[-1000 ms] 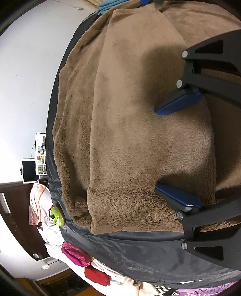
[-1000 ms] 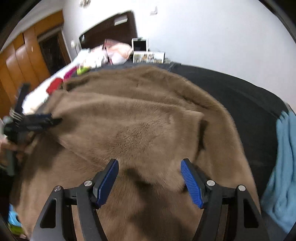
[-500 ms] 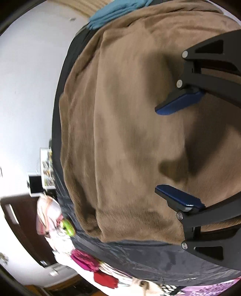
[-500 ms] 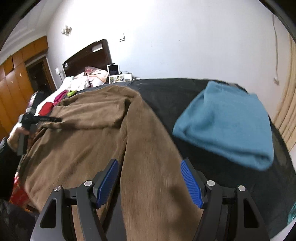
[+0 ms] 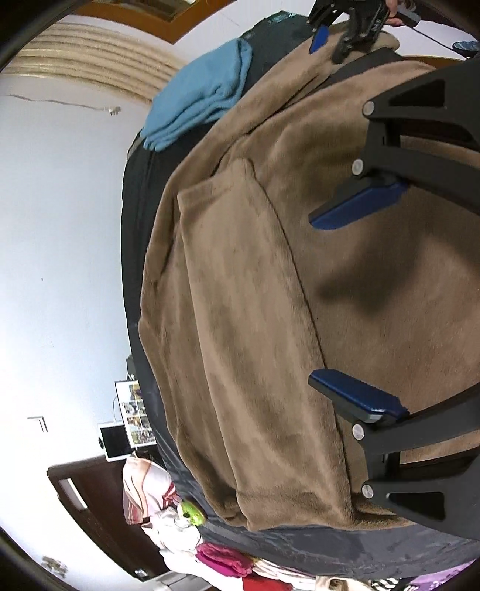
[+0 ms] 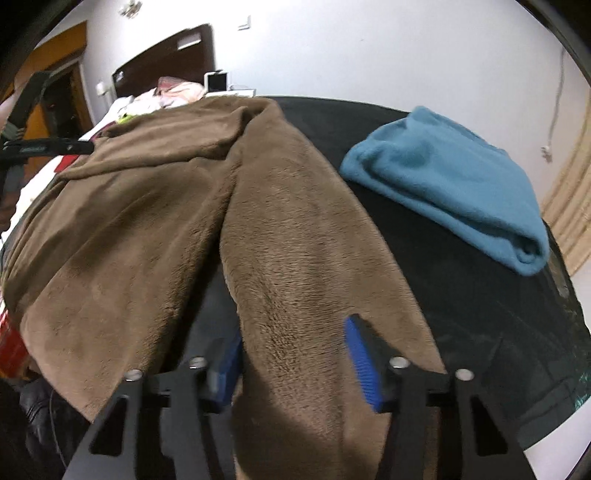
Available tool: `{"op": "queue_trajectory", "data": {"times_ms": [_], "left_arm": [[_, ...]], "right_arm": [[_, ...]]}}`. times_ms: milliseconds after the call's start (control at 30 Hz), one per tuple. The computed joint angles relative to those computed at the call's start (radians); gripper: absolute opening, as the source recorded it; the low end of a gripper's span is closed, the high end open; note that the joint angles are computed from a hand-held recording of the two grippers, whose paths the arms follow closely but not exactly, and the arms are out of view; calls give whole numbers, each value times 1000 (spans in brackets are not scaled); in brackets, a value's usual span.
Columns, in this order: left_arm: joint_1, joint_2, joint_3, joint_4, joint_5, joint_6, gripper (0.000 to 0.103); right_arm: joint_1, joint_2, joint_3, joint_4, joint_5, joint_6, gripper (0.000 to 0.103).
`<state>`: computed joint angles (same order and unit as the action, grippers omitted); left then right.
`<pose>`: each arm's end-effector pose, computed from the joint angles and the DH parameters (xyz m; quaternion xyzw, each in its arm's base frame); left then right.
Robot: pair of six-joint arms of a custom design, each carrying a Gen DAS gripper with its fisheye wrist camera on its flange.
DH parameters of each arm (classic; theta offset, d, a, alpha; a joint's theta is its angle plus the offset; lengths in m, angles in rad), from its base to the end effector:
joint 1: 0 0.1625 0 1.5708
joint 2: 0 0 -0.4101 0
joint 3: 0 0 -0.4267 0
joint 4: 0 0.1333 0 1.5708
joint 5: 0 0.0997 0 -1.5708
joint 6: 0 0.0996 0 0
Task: Fold clothes
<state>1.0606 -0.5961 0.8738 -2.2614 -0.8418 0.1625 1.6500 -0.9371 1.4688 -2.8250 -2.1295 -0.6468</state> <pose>-0.2511 -0.8574 0.2477 0.2328 0.8873 -0.2490 0.3105 0.1389 -0.7326 0.2792 0.2282 -0.8752 0.2539 0.3427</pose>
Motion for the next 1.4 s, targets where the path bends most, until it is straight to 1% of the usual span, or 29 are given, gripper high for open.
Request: {"op": "queue_trajectory", "data": {"times_ms": [33, 67, 133, 200, 233, 267, 300, 333, 367, 400, 500, 567, 767, 833, 900, 1033, 1067, 1100, 1133, 1200, 1233, 1267, 1300, 1367, 1400], "left_arm": [[-1, 4, -3, 2, -4, -1, 81], [0, 10, -11, 9, -7, -6, 81], [3, 25, -29, 28, -18, -19, 81], [7, 37, -45, 46, -32, -33, 81], [9, 42, -52, 53, -42, -35, 81], [12, 54, -66, 64, -54, -37, 81], [14, 61, -74, 71, -63, -37, 81], [15, 65, -80, 77, -71, -36, 81], [16, 74, -90, 85, -79, -35, 81], [17, 83, -100, 93, -88, -34, 81], [20, 102, -125, 110, -123, -33, 81], [21, 119, -148, 120, -149, -31, 81], [18, 147, -182, 142, -195, -14, 81], [17, 143, -174, 137, -205, -8, 81], [16, 135, -159, 130, -208, -8, 81], [15, 112, -123, 106, -207, -7, 81], [16, 109, -120, 103, -203, -11, 81], [17, 107, -119, 103, -202, -16, 81], [18, 107, -121, 104, -202, -19, 81], [20, 105, -120, 104, -201, -24, 81], [21, 104, -119, 102, -201, -24, 81], [22, 103, -117, 100, -202, -24, 81], [23, 102, -117, 100, -205, -24, 81], [25, 100, -115, 99, -210, -23, 81], [25, 100, -114, 100, -212, -21, 81]], "right_arm": [[0, 4, -2, -16, -12, -2, 40], [4, 17, -12, -50, -44, -15, 37], [9, 38, -29, -117, -96, -43, 37], [-1, 34, -46, -117, -100, -11, 37], [-12, 13, -42, -81, -62, 35, 37], [-30, -30, -25, -17, 17, 101, 39], [-39, -62, -7, 6, 54, 131, 51], [-47, -91, 13, 18, 87, 158, 56], [-50, -117, 45, -11, 94, 157, 64], [-52, -144, 76, -40, 96, 158, 66], [-71, -228, 150, -35, 128, 240, 66], [-92, -290, 201, -11, 156, 335, 66], [-134, -407, 351, -43, 147, 476, 66], [-157, -425, 374, -38, 185, 519, 66], [-193, -432, 390, -41, 276, 573, 66], [-251, -424, 398, -33, 450, 639, 66], [-254, -422, 399, -38, 459, 644, 66], [-256, -419, 401, -44, 469, 648, 65], [-259, -417, 402, -49, 477, 652, 61], [-247, -415, 404, -53, 453, 632, 30], [-241, -414, 404, -55, 440, 621, 27], [-227, -414, 406, -62, 416, 598, 20], [-214, -414, 408, -70, 392, 575, 15], [-187, -417, 415, -98, 364, 545, 14], [-179, -418, 416, -113, 363, 534, 13]]}}
